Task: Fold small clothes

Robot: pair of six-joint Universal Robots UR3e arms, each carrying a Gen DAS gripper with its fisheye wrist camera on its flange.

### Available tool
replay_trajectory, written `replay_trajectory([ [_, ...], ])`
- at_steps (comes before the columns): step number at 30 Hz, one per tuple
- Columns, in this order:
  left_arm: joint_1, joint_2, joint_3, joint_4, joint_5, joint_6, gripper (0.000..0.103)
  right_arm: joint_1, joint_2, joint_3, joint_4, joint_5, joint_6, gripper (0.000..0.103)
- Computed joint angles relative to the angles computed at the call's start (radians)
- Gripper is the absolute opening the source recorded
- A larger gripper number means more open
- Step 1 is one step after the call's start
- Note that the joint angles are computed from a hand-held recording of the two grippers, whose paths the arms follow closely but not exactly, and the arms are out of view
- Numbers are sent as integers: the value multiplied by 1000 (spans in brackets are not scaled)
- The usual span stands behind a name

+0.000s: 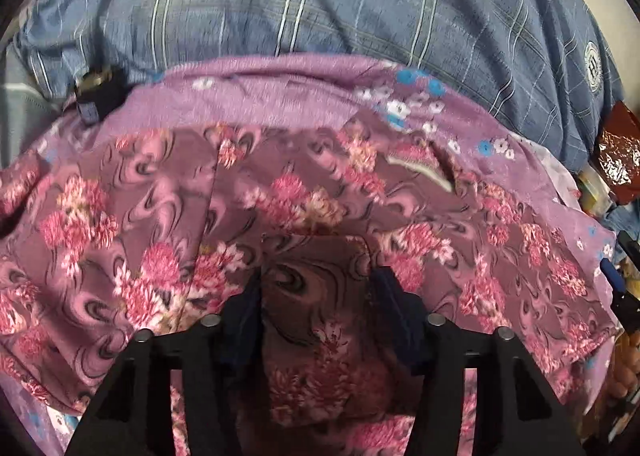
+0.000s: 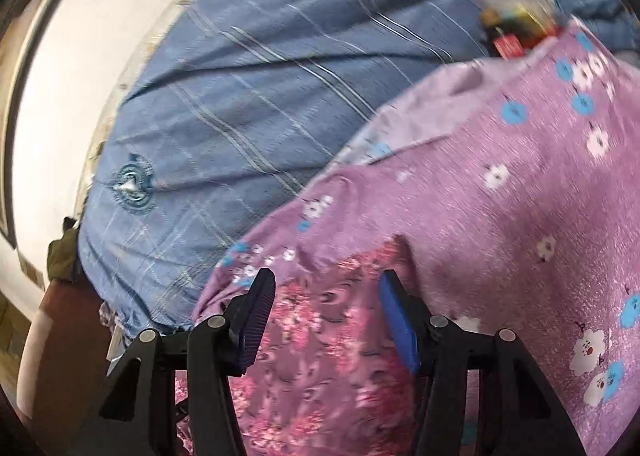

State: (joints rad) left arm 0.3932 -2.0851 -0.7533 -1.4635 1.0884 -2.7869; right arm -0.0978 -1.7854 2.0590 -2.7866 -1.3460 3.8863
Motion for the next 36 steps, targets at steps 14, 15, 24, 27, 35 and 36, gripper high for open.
replay_trajectory([
  [14,98,144,-199,135,-172,47,12,12,33,-1,13,18,-16,57],
  [15,108,143,-196,139,-174,46,12,11,29,3,11,13,-12,57],
  [24,136,225,-280,238,-11,-13,14,49,56,-4,-85,1,-49,49],
  [27,88,201,-248,237,88,-61,28,128,159,-112,-32,10,-126,40],
  [35,212,206,-102,145,75,-113,53,342,420,-460,310,-175,-272,42],
  [36,252,232,-129,178,76,-134,55,362,416,-451,258,-185,-280,42],
])
